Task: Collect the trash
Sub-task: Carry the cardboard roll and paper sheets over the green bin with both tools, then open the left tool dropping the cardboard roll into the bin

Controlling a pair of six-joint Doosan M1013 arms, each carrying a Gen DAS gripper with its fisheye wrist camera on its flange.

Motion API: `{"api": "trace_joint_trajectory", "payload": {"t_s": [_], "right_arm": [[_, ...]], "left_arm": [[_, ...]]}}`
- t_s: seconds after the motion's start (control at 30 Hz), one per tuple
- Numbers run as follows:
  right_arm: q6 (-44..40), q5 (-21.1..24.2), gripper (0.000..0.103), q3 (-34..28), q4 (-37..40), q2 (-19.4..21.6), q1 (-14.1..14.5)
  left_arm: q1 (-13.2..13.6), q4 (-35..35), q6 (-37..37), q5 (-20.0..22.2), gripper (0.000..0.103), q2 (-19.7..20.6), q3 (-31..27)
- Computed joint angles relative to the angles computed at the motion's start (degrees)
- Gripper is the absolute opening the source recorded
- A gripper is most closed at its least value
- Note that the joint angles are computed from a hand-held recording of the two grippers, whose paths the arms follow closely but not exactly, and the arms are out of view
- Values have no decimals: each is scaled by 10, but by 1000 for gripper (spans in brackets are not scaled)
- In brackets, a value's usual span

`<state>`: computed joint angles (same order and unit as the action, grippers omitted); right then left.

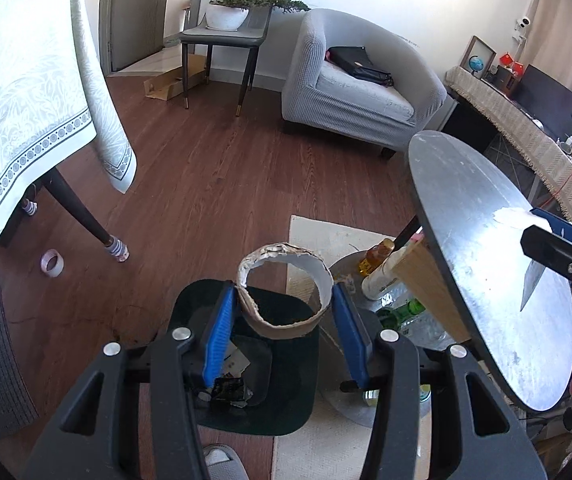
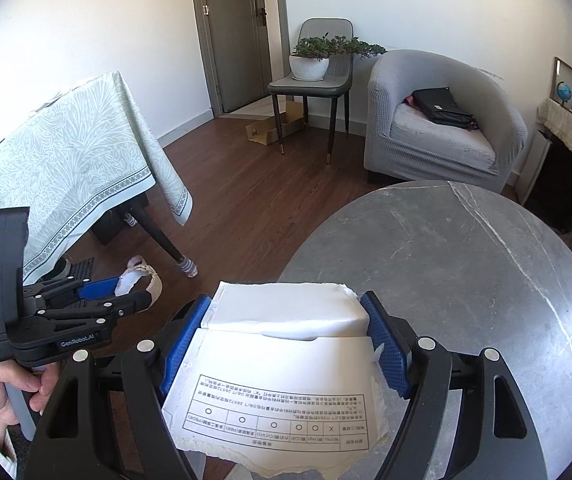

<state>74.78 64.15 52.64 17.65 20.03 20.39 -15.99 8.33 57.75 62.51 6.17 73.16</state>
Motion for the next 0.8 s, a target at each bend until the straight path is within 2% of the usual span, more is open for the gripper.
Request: {"api": "trace_joint_trajectory", "payload": {"t_s": [0.4,0.8], "right_arm": [[-17,-9,76,12,25,5,29],[-19,25,77,-9,19,33,56]], "left_arm": [[20,-14,24,45,51,2,30],[38,-36,64,92,51,12,63]]}}
